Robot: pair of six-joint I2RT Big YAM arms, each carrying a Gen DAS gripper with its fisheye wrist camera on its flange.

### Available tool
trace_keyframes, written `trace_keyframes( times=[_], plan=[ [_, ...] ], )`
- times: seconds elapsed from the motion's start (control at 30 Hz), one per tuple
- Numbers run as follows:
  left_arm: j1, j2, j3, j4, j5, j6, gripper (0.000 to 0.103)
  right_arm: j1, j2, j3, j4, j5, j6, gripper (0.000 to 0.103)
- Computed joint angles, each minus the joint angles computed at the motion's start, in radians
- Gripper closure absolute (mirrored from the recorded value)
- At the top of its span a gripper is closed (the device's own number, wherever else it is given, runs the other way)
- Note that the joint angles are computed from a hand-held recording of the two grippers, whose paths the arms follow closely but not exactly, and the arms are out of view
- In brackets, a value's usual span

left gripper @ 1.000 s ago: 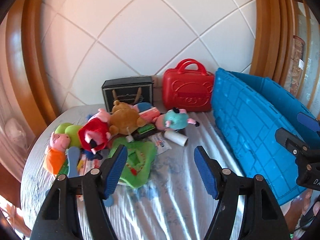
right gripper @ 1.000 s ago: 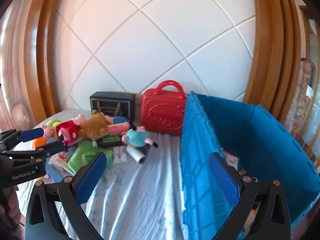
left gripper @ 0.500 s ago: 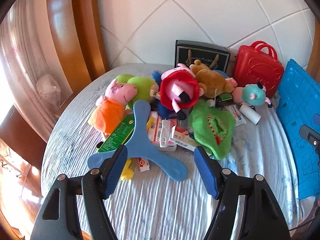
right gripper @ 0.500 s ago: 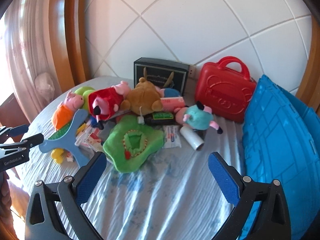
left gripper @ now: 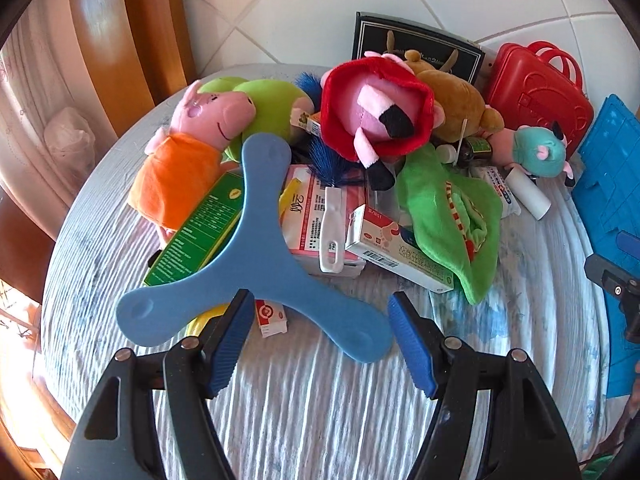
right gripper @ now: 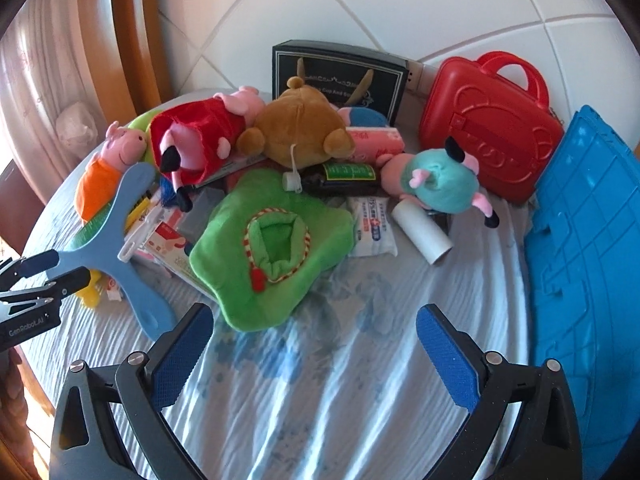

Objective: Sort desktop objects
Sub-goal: 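Withdraw both tools from the crate back toward the pile, then reach the left tool to the white barcode strip while the right tool reaches the green plush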

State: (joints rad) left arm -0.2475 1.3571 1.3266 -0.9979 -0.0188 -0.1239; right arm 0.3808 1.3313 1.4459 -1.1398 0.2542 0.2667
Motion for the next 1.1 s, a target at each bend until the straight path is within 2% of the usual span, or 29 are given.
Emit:
trace_keyframes(
  times=[0.17, 0.27, 0.6, 0.7, 0.8, 0.87, 0.93, 1.0, 1.1],
  plan=[
    [-0.007, 0.088, 0.041, 0.030, -0.011, -0.009, 0.034, -0.017, 0.083, 0.029, -0.017, -0.036, -0.028, 0.000],
    [-0.007, 0.146, 0.090, 0.029, 0.008, -0.006, 0.034, -0.024, 0.126, 0.055, -0.020, -0.056, -0.039, 0.000],
    [-0.001, 0.315, 0.251, 0.016, -0.004, 0.014, 0.034, -0.044, 0.264, 0.156, -0.020, -0.096, -0.078, 0.000],
    [0.013, 0.332, 0.254, 0.020, 0.044, 0.016, 0.034, -0.042, 0.304, 0.181, -0.009, -0.131, -0.082, 0.000],
    [0.017, 0.338, 0.247, 0.024, 0.049, 0.027, 0.034, -0.036, 0.344, 0.194, 0.016, -0.177, -0.084, 0.000],
    [0.020, 0.350, 0.256, 0.002, 0.044, 0.023, 0.034, -0.034, 0.373, 0.195, 0.032, -0.201, -0.085, 0.000],
    [0.013, 0.344, 0.245, 0.007, 0.022, 0.035, 0.034, -0.035, 0.400, 0.194, 0.018, -0.177, -0.077, 0.000],
    [0.004, 0.334, 0.237, -0.003, 0.031, 0.050, 0.034, -0.053, 0.393, 0.169, 0.022, -0.172, -0.027, 0.001],
    [-0.024, 0.310, 0.213, -0.011, 0.049, 0.078, 0.034, -0.078, 0.379, 0.131, -0.010, -0.098, -0.012, 0.006]
  ],
)
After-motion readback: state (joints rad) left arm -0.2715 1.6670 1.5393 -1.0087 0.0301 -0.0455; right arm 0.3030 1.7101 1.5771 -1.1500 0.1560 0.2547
